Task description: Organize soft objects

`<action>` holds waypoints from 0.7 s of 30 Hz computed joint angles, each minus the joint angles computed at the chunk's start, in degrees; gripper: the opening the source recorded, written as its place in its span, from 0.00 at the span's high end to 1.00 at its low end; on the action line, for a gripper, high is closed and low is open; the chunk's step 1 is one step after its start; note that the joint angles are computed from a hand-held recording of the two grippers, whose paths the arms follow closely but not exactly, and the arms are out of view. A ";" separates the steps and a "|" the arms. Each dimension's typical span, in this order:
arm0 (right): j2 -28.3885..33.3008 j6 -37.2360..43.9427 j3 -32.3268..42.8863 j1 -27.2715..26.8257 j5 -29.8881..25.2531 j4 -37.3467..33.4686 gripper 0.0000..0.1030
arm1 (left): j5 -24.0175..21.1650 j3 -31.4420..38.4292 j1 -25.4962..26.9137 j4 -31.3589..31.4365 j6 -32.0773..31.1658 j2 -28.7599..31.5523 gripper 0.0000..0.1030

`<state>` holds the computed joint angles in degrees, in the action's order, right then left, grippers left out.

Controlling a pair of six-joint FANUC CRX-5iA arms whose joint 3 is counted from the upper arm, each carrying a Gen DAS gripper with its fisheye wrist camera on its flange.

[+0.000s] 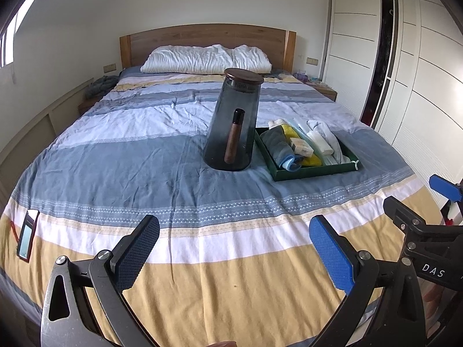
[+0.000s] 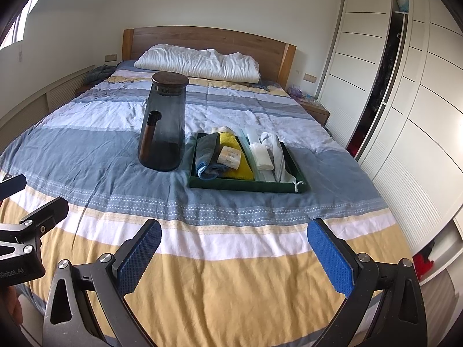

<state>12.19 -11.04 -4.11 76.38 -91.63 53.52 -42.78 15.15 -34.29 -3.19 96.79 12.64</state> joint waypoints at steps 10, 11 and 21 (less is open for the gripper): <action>-0.22 -0.12 -0.13 0.17 0.30 0.04 0.00 | -0.94 0.67 -0.11 -1.07 1.08 0.36 0.02; -0.20 -0.25 -0.17 0.17 0.37 0.05 0.00 | -1.02 0.73 -0.13 -1.35 1.26 0.35 0.02; -0.18 -0.74 -0.46 -0.05 0.97 0.02 0.00 | -1.46 0.99 -0.31 -1.05 0.62 0.72 0.01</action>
